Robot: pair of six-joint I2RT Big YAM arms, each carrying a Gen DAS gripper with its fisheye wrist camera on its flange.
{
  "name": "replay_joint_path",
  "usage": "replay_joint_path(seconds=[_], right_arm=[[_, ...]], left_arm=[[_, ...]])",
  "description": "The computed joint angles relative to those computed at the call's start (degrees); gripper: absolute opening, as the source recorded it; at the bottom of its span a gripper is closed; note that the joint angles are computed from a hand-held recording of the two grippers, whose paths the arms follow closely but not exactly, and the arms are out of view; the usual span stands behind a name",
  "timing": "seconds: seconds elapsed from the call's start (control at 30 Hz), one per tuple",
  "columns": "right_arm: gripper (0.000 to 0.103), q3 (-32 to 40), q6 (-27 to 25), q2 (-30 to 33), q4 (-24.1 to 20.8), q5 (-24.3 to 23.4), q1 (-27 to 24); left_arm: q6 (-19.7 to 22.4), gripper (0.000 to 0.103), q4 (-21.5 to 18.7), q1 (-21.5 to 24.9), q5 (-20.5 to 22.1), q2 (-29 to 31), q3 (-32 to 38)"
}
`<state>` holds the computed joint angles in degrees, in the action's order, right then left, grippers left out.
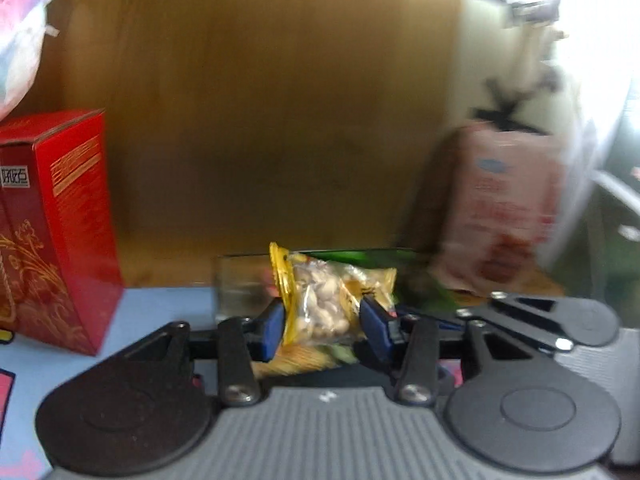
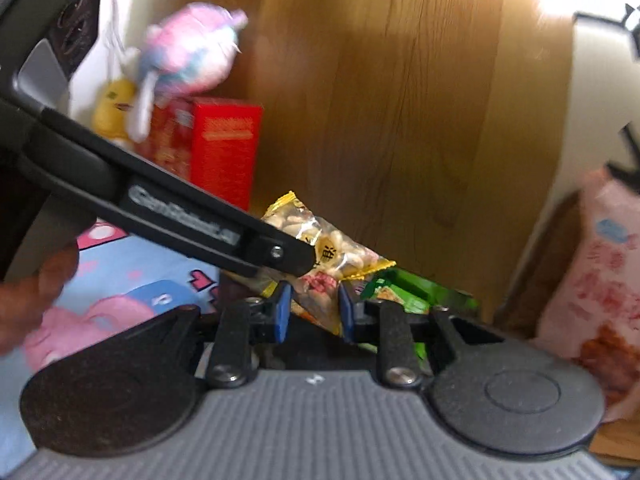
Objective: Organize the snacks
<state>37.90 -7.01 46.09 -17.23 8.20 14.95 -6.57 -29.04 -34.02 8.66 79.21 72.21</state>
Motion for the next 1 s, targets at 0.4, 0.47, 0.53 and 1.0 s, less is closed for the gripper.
replay_joint_path(seconds=[0.4,0.47,0.53,1.0], right_arm=[[0.041,-6.9,11.7,-10.2,-6.3,-11.2,-0.4],[0.043,-6.1,12.9,-7.2,-7.5,-11.2,1.7],[0.055,-4.4,14.8,-2.8,-7.0,-9.9,3.4],[0.037,-9.1,2.6,-14.9,-19.1,-17.9,10.6]], left_arm=[[-4.2,0.044,9.4,3.7,1.2,-12.2,-17.4],[-5.8,0.044,7.2,4.2,-1.1,-13.2,-18.6],[-7.5,0.044,4.2,4.5,-3.6,-14.0,-19.2],[-6.9,0.047,-2.9,12.5,18.8,-22.7,-26.1]])
